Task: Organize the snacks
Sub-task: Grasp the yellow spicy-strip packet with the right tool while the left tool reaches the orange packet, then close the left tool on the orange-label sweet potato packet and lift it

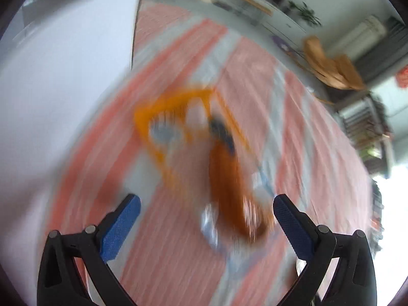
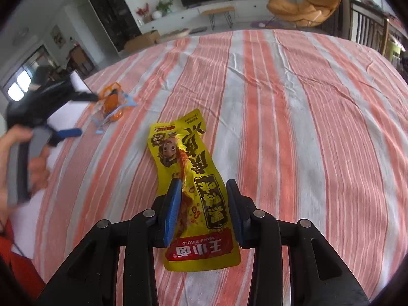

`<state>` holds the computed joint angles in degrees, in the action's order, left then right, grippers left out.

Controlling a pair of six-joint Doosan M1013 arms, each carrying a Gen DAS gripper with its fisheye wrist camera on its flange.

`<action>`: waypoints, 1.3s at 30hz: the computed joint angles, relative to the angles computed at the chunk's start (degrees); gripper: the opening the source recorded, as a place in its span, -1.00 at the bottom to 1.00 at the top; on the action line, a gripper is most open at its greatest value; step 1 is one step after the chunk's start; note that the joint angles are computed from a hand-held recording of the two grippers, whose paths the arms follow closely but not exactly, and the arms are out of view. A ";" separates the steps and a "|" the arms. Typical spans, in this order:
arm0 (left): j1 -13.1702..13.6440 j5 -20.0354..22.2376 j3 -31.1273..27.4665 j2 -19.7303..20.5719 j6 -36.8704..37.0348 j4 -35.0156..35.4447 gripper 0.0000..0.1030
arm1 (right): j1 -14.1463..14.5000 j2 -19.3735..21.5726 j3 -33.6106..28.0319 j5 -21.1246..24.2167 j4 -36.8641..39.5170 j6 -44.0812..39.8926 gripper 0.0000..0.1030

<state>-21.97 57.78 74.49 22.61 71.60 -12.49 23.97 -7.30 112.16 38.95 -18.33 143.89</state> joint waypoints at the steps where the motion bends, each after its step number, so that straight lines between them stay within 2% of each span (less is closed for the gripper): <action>1: -0.69 1.10 -1.57 1.12 -1.53 2.32 0.99 | 0.43 -0.37 0.62 -0.66 -1.33 1.82 -0.25; 3: -3.29 2.66 -3.89 2.74 -5.58 11.83 0.99 | 0.84 -0.52 1.28 -2.26 -3.65 4.84 -0.25; 5: -5.99 4.10 -4.60 3.87 -6.22 21.04 1.00 | 1.50 -0.56 2.07 -3.34 -8.03 8.49 -0.24; 6: -6.65 1.46 -3.35 3.26 -5.46 22.88 1.00 | 2.29 -0.33 1.95 -2.56 -10.78 10.72 -0.24; 9: -6.52 -5.23 0.99 0.96 0.52 20.76 0.96 | 3.51 0.03 1.24 0.30 -13.33 12.04 -0.21; 11: -6.29 -10.72 5.25 -1.74 5.65 19.19 0.63 | 3.14 -0.12 1.41 -0.26 -12.59 11.79 -0.20; 12: -5.94 -12.06 6.97 -3.01 9.10 17.22 0.47 | 3.02 -0.24 1.53 -0.55 -12.45 11.86 -0.21; 13: -5.60 -12.81 9.06 -4.63 13.19 14.89 0.41 | 3.00 -0.26 1.56 -0.64 -12.43 11.87 -0.21; 17: -4.19 -15.31 18.02 -11.54 28.13 6.10 0.36 | 3.45 -0.18 1.59 0.04 -13.04 12.73 -0.25; 19: -3.13 -14.71 22.54 -15.55 34.83 1.49 0.36 | 4.45 -0.56 1.85 0.97 -13.33 14.95 -0.25; 22: -0.35 -10.20 27.46 -20.87 43.19 -5.96 0.36 | 7.76 -1.60 2.32 3.49 -13.67 17.71 -0.25; 24: 0.85 -7.94 29.23 -23.21 44.66 -8.12 0.40 | 10.09 -2.66 2.87 4.83 -12.83 19.57 -0.25; 26: 1.18 -7.13 30.27 -24.34 44.21 -7.14 0.48 | 10.91 -3.49 3.08 5.71 -11.11 20.23 -0.13; 28: 0.72 -7.15 30.57 -24.85 43.39 -4.45 0.53 | 8.97 -4.98 3.56 3.69 -4.74 17.03 0.61; 29: 0.44 -7.09 30.32 -24.68 42.60 -3.69 0.54 | 8.15 -5.16 3.02 4.66 -3.32 16.13 0.62; 31: 0.11 -6.68 29.58 -23.95 41.29 -3.10 0.71 | 6.59 -4.81 1.17 7.02 -1.64 12.88 0.64; 33: -1.20 -6.39 29.06 -23.24 38.87 0.10 0.89 | 4.00 -2.99 -1.38 9.08 4.69 3.75 0.68; 35: -2.27 -7.09 29.13 -22.93 37.00 4.52 0.97 | 1.88 0.67 -4.73 13.86 12.37 -7.10 0.68; 36: -2.19 -7.23 29.39 -23.17 36.88 4.39 0.95 | 1.71 2.65 -6.19 16.56 14.41 -11.11 0.73; 37: -1.64 -6.84 29.51 -23.28 37.28 3.02 0.77 | 2.36 3.83 -7.29 18.36 13.46 -13.35 0.72; 38: -1.17 -8.69 30.35 -24.11 37.14 2.88 0.55 | 3.54 5.09 -8.55 20.87 11.32 -15.04 0.68; 39: 0.04 -9.08 30.74 -24.53 39.26 -0.26 0.41 | 4.63 6.11 -9.55 23.66 9.16 -15.27 0.53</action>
